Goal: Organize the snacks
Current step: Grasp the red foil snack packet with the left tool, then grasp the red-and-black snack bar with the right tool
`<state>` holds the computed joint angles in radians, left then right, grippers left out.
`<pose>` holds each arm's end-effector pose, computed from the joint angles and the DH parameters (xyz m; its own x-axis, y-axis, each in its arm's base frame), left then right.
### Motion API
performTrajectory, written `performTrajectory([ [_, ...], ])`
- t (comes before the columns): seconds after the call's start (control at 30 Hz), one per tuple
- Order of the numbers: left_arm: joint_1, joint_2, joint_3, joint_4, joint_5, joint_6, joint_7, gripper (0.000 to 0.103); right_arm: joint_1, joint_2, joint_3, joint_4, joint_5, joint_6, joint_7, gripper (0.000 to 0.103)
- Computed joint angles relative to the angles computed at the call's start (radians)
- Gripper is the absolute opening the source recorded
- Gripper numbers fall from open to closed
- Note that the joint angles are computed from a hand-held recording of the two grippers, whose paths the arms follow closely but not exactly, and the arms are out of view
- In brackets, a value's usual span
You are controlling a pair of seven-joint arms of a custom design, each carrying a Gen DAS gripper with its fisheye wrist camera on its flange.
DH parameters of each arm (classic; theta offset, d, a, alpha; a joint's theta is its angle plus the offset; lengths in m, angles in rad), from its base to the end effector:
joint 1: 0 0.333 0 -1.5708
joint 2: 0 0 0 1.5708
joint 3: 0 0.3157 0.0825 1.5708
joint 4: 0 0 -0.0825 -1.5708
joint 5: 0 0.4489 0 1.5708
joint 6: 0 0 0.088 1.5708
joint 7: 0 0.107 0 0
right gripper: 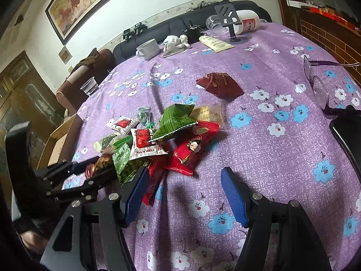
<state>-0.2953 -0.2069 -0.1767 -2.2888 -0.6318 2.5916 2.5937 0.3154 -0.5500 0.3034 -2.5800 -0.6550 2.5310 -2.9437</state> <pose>0.5165 -0.2536 0.4561 -0.8525 -0.5199 -0.0547 -0.3876 0.6988 -0.6012 0.3838 0.2802 0.4544 -0.4966 -0.7922 -0.3548 -0.5293 0.6003 -0.5995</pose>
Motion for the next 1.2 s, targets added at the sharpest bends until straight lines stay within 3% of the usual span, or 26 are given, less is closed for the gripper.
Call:
performTrajectory([
  [0.27, -0.001, -0.084, 0.066, -0.053, -0.179, -0.018, 0.079, 0.042, 0.004, 0.016, 0.01, 0.027, -0.03, -0.039, -0.024, 0.069],
  [0.47, 0.011, -0.054, 0.085, -0.019, -0.31, -0.007, 0.076, 0.042, 0.028, 0.073, 0.015, 0.088, -0.076, -0.058, -0.126, 0.067],
  [0.53, 0.007, -0.052, 0.093, -0.016, -0.392, 0.009, 0.125, 0.042, 0.04, 0.096, 0.022, 0.119, -0.084, -0.095, -0.155, 0.061],
  [0.6, 0.015, -0.046, 0.093, -0.009, -0.431, 0.007, 0.137, 0.042, 0.074, 0.129, -0.006, 0.148, -0.023, -0.115, -0.213, 0.04],
  [0.67, 0.022, -0.044, 0.09, -0.004, -0.461, 0.013, 0.151, 0.042, 0.096, 0.166, -0.029, 0.179, 0.034, -0.131, -0.264, 0.035],
  [0.9, 0.034, -0.049, 0.081, -0.006, -0.49, 0.009, 0.184, 0.042, 0.11, 0.259, -0.05, 0.305, 0.086, -0.302, -0.349, 0.035],
  [1.0, 0.036, -0.054, 0.081, -0.01, -0.5, 0.007, 0.199, 0.042, 0.111, 0.277, -0.088, 0.308, 0.138, -0.255, -0.383, 0.035],
  [1.07, 0.038, -0.055, 0.08, -0.011, -0.5, 0.006, 0.199, 0.042, 0.105, 0.314, -0.089, 0.339, 0.134, -0.278, -0.409, 0.035],
  [1.13, 0.039, -0.057, 0.078, -0.013, -0.498, 0.009, 0.194, 0.042, 0.106, 0.345, -0.078, 0.375, 0.097, -0.327, -0.411, 0.031],
  [1.17, 0.039, -0.056, 0.078, -0.012, -0.497, 0.01, 0.191, 0.042, 0.106, 0.349, -0.076, 0.377, 0.08, -0.324, -0.394, 0.021],
  [1.2, 0.04, -0.054, 0.077, -0.011, -0.495, 0.011, 0.189, 0.042, 0.106, 0.345, -0.074, 0.369, 0.053, -0.314, -0.363, 0.02],
])
